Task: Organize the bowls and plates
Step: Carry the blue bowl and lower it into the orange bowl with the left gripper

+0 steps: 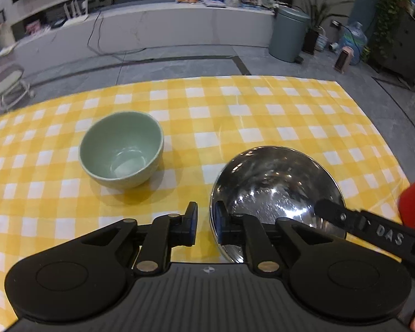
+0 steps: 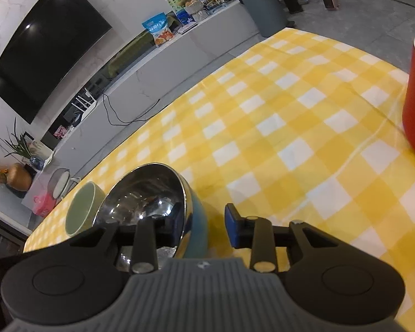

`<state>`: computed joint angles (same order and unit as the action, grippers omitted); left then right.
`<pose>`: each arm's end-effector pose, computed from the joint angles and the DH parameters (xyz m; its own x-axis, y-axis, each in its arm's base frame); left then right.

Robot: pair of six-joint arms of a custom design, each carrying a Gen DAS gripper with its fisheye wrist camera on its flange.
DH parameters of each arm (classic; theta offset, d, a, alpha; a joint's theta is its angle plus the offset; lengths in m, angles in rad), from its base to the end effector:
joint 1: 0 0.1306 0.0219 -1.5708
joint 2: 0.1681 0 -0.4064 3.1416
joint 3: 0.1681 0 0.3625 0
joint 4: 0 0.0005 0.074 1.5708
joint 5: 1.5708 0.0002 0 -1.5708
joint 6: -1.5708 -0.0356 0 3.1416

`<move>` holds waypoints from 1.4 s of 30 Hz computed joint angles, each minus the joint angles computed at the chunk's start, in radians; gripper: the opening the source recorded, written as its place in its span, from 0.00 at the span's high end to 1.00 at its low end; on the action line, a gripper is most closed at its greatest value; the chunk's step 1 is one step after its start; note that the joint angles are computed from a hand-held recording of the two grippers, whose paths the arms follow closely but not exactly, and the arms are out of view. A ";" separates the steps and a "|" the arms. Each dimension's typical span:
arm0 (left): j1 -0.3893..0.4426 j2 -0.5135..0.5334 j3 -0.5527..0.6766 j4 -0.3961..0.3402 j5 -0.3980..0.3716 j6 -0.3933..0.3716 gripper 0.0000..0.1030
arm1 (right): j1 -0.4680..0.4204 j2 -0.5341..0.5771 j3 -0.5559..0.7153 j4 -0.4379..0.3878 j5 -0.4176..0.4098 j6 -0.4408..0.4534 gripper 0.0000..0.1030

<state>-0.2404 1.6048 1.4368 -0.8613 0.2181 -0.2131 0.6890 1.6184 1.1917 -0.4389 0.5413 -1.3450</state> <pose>0.4999 -0.1310 0.3748 -0.7414 0.3944 -0.5430 0.5091 0.8577 -0.0722 0.4029 0.3074 0.2978 -0.4114 0.7433 -0.5275 0.5086 0.6675 0.5439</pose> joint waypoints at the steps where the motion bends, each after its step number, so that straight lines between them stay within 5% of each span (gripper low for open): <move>1: 0.002 0.008 0.008 -0.012 0.008 0.007 0.85 | 0.000 0.001 0.004 -0.008 -0.001 0.001 0.68; 7: -0.004 0.031 0.021 -0.061 0.009 0.022 0.81 | 0.003 0.012 0.037 -0.070 -0.010 0.036 0.70; 11: -0.010 0.018 0.006 -0.054 0.009 0.020 0.89 | 0.004 0.007 0.029 -0.043 -0.020 0.065 0.85; 17: -0.013 -0.022 0.001 -0.068 -0.016 0.034 0.91 | 0.008 0.007 0.057 -0.108 -0.042 0.063 0.92; 32: 0.020 -0.164 0.054 -0.282 -0.067 0.062 0.92 | 0.108 -0.099 0.115 -0.190 -0.013 0.189 0.93; 42: 0.101 -0.261 0.010 -0.440 0.037 0.112 0.89 | 0.180 -0.196 0.067 -0.175 -0.053 0.281 0.92</move>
<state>-0.1394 1.3443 1.4463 -1.3009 0.2552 -0.1009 0.8688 1.4221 1.2585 -0.6138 0.4881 -1.0641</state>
